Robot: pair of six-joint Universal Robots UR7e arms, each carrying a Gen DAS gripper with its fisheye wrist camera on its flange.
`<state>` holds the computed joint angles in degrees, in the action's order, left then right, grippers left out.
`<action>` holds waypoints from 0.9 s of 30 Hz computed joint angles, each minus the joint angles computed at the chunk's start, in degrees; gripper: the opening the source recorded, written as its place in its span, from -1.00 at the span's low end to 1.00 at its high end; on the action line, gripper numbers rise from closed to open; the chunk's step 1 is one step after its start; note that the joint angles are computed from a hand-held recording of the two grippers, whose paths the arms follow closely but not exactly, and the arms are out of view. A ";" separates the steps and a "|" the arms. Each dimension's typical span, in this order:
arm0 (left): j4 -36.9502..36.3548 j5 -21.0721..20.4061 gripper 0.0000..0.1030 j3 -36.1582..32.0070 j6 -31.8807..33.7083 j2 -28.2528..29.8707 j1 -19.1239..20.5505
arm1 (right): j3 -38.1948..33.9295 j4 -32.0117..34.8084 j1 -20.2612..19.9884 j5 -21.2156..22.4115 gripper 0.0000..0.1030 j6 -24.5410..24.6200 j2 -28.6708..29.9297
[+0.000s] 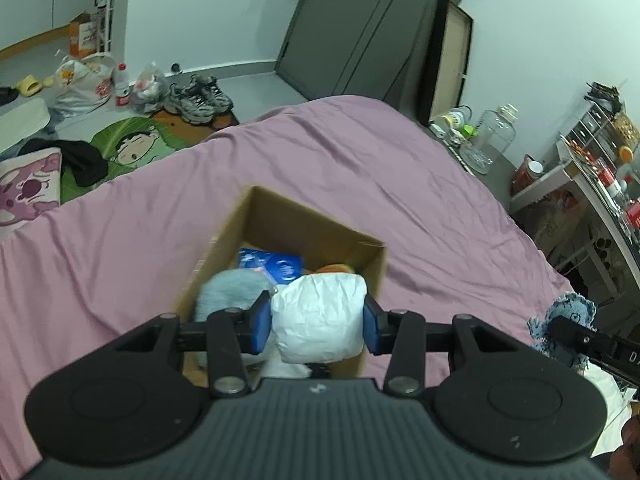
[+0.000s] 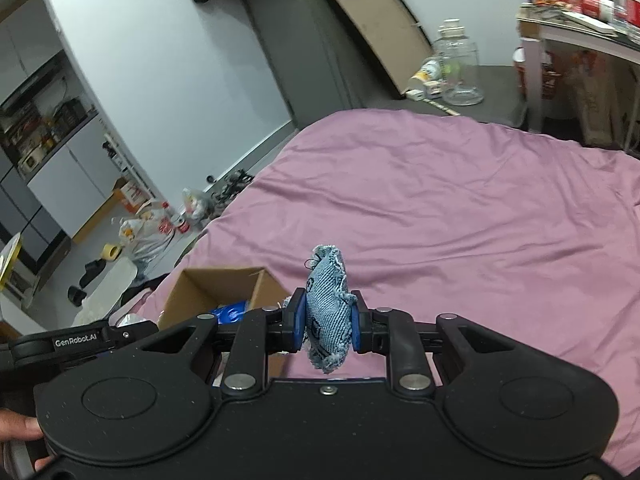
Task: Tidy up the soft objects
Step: 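Carry the white bundle and denim patch over the box with both tools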
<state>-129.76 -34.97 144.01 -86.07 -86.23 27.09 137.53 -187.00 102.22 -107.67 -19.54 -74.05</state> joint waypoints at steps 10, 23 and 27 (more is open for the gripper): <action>-0.35 -1.86 -0.15 4.21 1.68 -7.98 2.95 | -1.32 -1.59 4.63 -1.00 -0.58 2.47 7.31; -12.74 -3.87 -0.15 5.93 10.22 -5.92 7.73 | -4.21 -0.31 7.66 -1.83 -0.58 4.59 14.50; -15.34 -4.08 -0.15 5.26 12.83 -4.89 9.36 | -5.44 0.18 7.75 -1.72 -0.58 5.29 16.15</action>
